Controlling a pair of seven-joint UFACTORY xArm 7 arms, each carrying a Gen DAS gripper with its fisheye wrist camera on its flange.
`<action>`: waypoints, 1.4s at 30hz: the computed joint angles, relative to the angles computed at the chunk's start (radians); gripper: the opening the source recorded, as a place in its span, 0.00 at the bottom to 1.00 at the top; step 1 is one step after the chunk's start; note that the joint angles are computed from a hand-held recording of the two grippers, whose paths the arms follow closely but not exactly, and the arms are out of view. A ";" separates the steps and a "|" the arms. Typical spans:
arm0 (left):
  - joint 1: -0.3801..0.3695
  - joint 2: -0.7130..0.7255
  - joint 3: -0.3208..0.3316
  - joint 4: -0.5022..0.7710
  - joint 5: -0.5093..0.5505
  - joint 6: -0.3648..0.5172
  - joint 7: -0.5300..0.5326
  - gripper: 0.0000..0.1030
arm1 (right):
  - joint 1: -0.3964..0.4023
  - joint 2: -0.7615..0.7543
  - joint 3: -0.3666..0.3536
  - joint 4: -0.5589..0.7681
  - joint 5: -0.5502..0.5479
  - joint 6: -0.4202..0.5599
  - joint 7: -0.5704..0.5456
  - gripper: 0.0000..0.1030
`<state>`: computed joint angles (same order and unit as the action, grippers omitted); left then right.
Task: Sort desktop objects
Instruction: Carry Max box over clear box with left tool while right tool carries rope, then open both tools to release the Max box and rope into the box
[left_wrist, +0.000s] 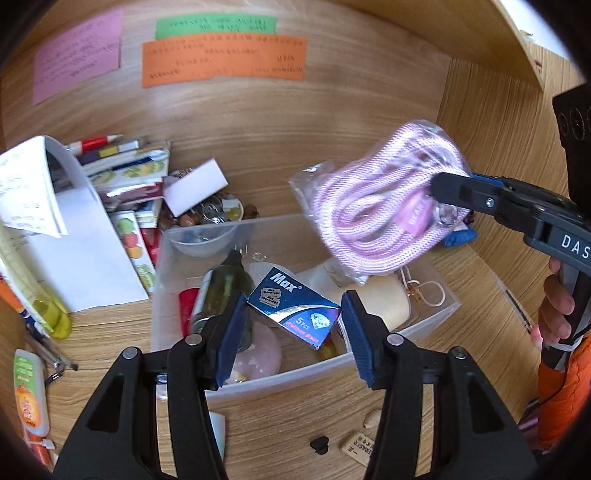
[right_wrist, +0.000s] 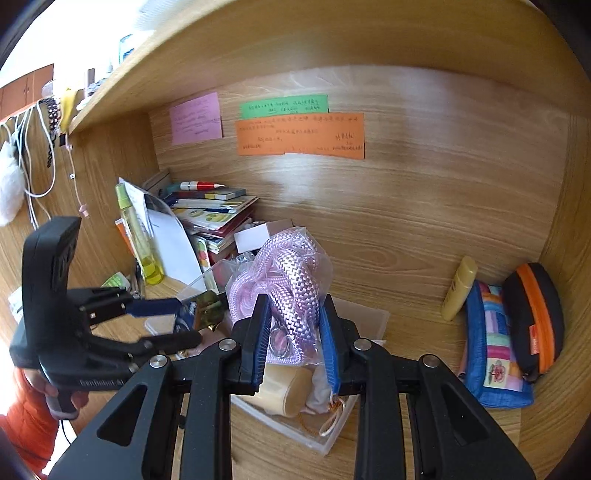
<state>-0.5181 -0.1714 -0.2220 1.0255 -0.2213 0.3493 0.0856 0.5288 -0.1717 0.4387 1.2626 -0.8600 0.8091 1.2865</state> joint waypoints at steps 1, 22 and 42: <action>0.002 0.008 -0.002 0.006 0.006 0.004 -0.003 0.51 | -0.002 0.005 -0.004 -0.002 0.003 -0.010 0.001 0.22; 0.024 0.073 -0.017 0.046 0.098 0.061 -0.048 0.51 | 0.049 0.133 -0.093 0.034 0.046 0.018 -0.066 0.23; 0.039 0.011 -0.023 0.029 0.126 0.101 -0.117 0.69 | 0.149 0.155 -0.083 0.108 -0.008 0.238 -0.086 0.77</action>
<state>-0.4796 -0.1599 -0.2450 1.0542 -0.0948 0.4502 -0.0313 0.6773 -0.0167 0.3553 1.3701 -0.8678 1.0474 1.2009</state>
